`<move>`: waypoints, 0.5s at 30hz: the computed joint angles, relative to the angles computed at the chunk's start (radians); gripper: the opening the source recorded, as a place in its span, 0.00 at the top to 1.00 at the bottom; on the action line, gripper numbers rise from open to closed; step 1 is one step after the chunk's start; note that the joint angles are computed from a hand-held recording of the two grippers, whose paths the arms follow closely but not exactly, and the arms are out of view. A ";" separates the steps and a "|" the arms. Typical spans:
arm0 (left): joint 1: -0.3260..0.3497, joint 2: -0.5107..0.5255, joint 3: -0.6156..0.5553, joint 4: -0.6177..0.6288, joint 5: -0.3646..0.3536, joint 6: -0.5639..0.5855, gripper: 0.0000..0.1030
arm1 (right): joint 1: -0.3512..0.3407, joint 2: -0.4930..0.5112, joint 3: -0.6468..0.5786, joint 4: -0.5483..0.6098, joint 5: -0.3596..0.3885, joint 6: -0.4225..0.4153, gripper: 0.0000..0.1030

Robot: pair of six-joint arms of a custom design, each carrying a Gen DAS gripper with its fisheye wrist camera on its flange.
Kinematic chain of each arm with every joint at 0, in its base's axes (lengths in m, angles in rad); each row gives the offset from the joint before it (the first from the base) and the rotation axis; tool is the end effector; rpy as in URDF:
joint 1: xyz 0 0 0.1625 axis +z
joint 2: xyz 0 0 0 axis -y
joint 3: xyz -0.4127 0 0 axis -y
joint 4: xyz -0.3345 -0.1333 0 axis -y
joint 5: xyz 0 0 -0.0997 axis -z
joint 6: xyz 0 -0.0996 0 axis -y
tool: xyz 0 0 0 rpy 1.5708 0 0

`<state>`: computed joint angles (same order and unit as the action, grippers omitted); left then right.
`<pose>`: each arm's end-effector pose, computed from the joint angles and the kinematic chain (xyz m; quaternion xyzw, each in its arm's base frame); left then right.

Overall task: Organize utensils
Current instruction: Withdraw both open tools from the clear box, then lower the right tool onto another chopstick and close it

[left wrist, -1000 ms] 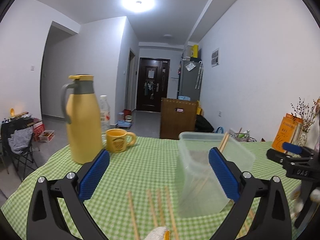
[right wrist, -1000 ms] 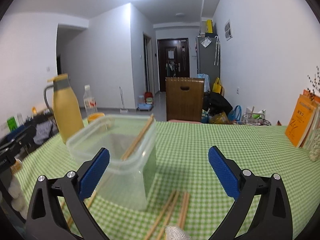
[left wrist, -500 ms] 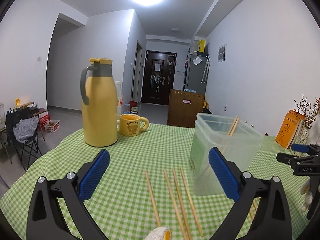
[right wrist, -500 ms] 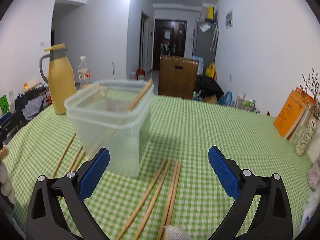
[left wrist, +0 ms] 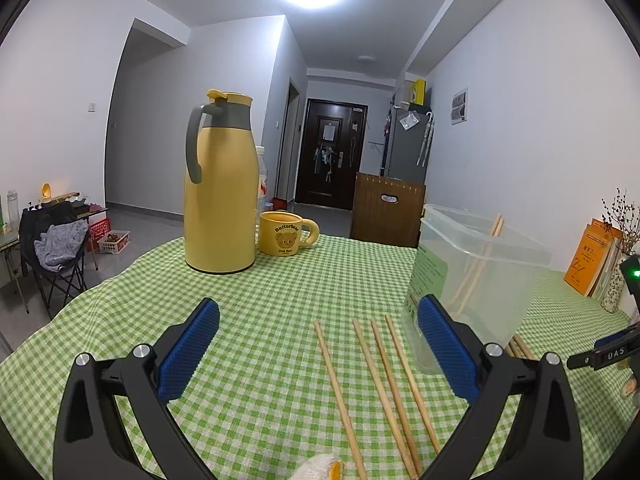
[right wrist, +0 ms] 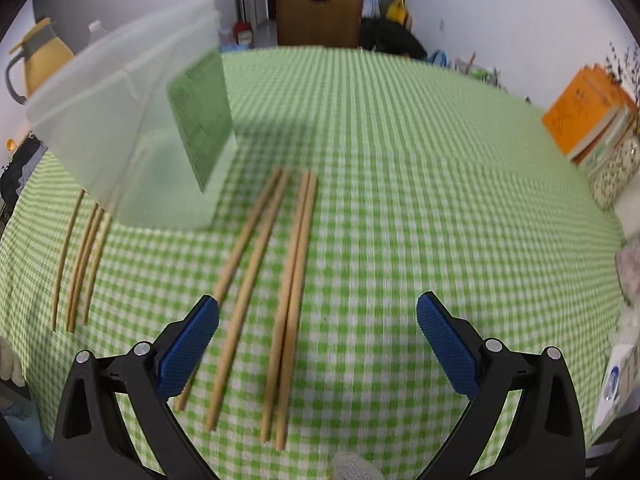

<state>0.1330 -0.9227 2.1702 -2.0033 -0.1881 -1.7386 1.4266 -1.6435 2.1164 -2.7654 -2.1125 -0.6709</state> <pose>-0.3760 -0.2835 0.0890 0.1438 0.7372 -0.5906 0.2951 0.0238 -0.4067 0.4236 0.1435 -0.8950 0.2131 0.3647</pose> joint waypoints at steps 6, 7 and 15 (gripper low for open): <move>0.015 0.010 0.025 -0.098 0.009 0.048 0.07 | -0.008 0.012 -0.034 0.113 -0.042 0.049 0.07; 0.018 0.010 0.032 -0.127 0.009 0.067 0.07 | -0.012 0.015 -0.043 0.140 -0.046 0.063 0.07; 0.027 0.018 0.048 -0.214 0.018 0.116 0.07 | -0.027 0.067 -0.124 0.280 -0.130 0.115 0.07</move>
<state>0.1598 -0.9047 2.2186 -2.2168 -0.1703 -1.6224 1.3992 -1.5769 1.9921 -2.4852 -2.2430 -0.5560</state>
